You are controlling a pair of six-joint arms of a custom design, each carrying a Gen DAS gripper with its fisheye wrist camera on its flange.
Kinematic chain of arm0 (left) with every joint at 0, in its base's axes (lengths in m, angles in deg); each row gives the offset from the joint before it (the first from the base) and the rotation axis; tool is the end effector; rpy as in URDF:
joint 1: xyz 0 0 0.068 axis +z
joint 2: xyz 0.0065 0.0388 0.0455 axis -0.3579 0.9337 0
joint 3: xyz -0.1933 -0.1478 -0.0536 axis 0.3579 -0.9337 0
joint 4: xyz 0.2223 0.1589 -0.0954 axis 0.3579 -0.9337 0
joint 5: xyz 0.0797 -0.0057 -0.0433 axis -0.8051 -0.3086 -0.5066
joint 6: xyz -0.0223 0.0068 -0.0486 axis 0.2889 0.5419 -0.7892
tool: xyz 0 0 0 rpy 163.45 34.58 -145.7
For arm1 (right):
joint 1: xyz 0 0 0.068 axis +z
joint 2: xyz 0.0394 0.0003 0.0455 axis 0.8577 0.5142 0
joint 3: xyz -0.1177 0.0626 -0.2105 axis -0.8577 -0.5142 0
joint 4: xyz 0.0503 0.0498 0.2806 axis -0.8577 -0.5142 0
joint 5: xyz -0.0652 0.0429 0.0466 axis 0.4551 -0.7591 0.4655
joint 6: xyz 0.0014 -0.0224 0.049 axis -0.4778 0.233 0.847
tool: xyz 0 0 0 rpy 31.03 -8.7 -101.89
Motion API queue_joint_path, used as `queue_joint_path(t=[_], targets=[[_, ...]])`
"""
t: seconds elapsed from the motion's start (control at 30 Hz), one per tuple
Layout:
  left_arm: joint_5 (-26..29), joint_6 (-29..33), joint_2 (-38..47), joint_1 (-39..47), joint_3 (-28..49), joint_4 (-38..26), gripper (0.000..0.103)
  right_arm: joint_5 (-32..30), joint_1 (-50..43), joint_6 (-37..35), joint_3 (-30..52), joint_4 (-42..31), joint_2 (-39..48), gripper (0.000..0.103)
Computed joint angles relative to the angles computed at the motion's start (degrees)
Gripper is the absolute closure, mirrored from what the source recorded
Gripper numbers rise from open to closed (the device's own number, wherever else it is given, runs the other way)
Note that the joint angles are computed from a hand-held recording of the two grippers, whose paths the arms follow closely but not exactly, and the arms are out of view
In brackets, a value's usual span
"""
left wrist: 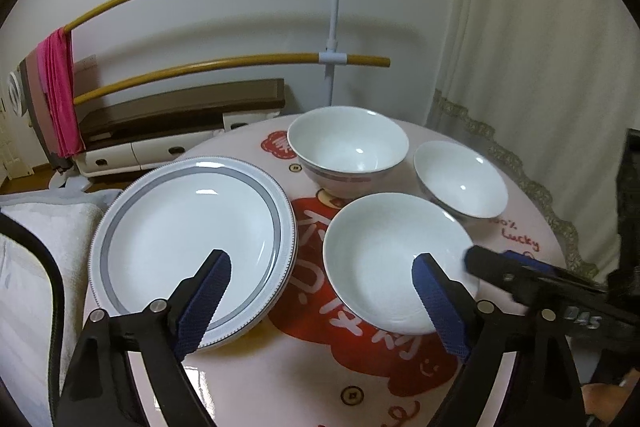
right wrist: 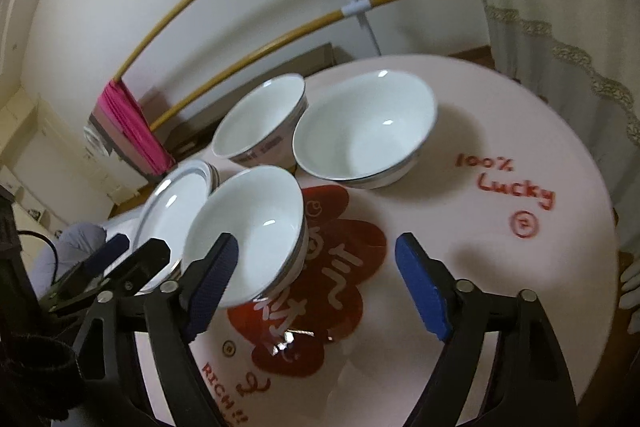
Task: Organize plates and bowls
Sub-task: 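Grasp a white bowl rim with the left gripper while the right grips another bowl, then carry the held white bowls and lower them into another white bowl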
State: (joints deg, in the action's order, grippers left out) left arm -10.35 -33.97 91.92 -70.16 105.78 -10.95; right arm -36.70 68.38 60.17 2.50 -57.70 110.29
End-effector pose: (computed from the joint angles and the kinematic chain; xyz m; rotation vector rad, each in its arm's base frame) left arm 0.2182 -0.2221 0.2328 -0.1475 2.3303 -0.0329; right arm 0.2021 0.0455 0.1444 -0.0316 2.4297 0.6161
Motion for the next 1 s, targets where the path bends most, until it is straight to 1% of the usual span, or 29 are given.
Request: queue_joint_path(t=[0.03, 0.07, 0.1, 0.17, 0.2, 0.23, 0.27, 0.3, 0.33, 0.4, 0.47, 0.53, 0.57, 0.63, 0.7, 0.77, 0.87, 1.0], targets=[[0.4, 0.2, 0.3, 0.2, 0.2, 0.0, 0.021, 0.0, 0.6, -0.1, 0.8, 1.3, 2.8, 0.034], [1.2, 0.8, 0.9, 0.8, 0.5, 0.2, 0.021, -0.5, 1.0, -0.2, 1.8, 2.7, 6.4, 0.038], [1.8, 1.5, 1.7, 1.1, 1.1, 0.4, 0.022, -0.6, 1.2, -0.5, 2.4, 3.4, 8.4, 0.046], [2.5, 2.3, 2.7, 1.4, 1.9, 0.3, 0.024, -1.4, 1.5, -1.4, 3.4, 4.8, 12.1, 0.051], [3.1, 2.7, 3.1, 1.8, 2.1, 0.6, 0.028, -1.7, 1.6, -1.9, 3.9, 5.1, 13.7, 0.059], [4.6, 3.4, 3.7, 2.5, 2.1, 1.6, 0.031, -2.4, 1.4, -2.2, 4.0, 5.4, 14.5, 0.064], [5.6, 3.7, 4.1, 3.0, 2.2, 2.3, 0.032, -4.1, 0.7, -2.7, 4.0, 5.8, 15.1, 0.066], [6.4, 3.8, 4.6, 3.4, 2.4, 2.4, 0.035, -4.8, 0.3, -3.1, 4.0, 6.0, 15.2, 0.072], [7.4, 4.0, 5.2, 3.9, 2.7, 2.8, 0.041, -4.7, 0.3, -3.6, 3.9, 5.8, 14.9, 0.077], [8.5, 4.2, 6.1, 4.5, 3.1, 3.1, 0.047, -4.7, -0.1, -4.3, 4.1, 5.3, 14.8, 0.081], [9.7, 4.2, 6.8, 5.3, 3.3, 3.6, 0.051, -5.5, -1.0, -5.1, 4.1, 4.9, 15.1, 0.083], [11.5, 4.6, 7.5, 6.1, 3.2, 4.5, 0.059, -6.6, -2.1, -5.5, 4.1, 5.0, 15.7, 0.085], [12.2, 4.9, 8.1, 6.6, 3.3, 5.0, 0.062, -7.1, -2.4, -5.7, 4.1, 4.9, 15.9, 0.086], [14.0, 5.1, 8.9, 7.3, 3.4, 5.7, 0.083, -7.4, -2.7, -5.9, 4.2, 4.4, 15.6, 0.091], [15.8, 5.4, 9.3, 7.8, 3.6, 6.2, 0.092, -9.1, -3.2, -6.3, 4.2, 4.4, 15.9, 0.093], [14.8, 5.8, 10.1, 7.8, 4.4, 5.6, 0.092, -9.4, -2.8, -6.5, 4.4, 3.8, 15.6, 0.093], [14.7, 5.6, 8.7, 7.5, 3.9, 5.2, 0.094, -8.2, -1.9, -6.5, 4.6, 3.0, 14.8, 0.094], [12.3, 5.1, 5.7, 5.4, 4.0, 3.4, 0.094, -7.7, -1.4, -7.0, 4.2, -0.7, 10.1, 0.093]])
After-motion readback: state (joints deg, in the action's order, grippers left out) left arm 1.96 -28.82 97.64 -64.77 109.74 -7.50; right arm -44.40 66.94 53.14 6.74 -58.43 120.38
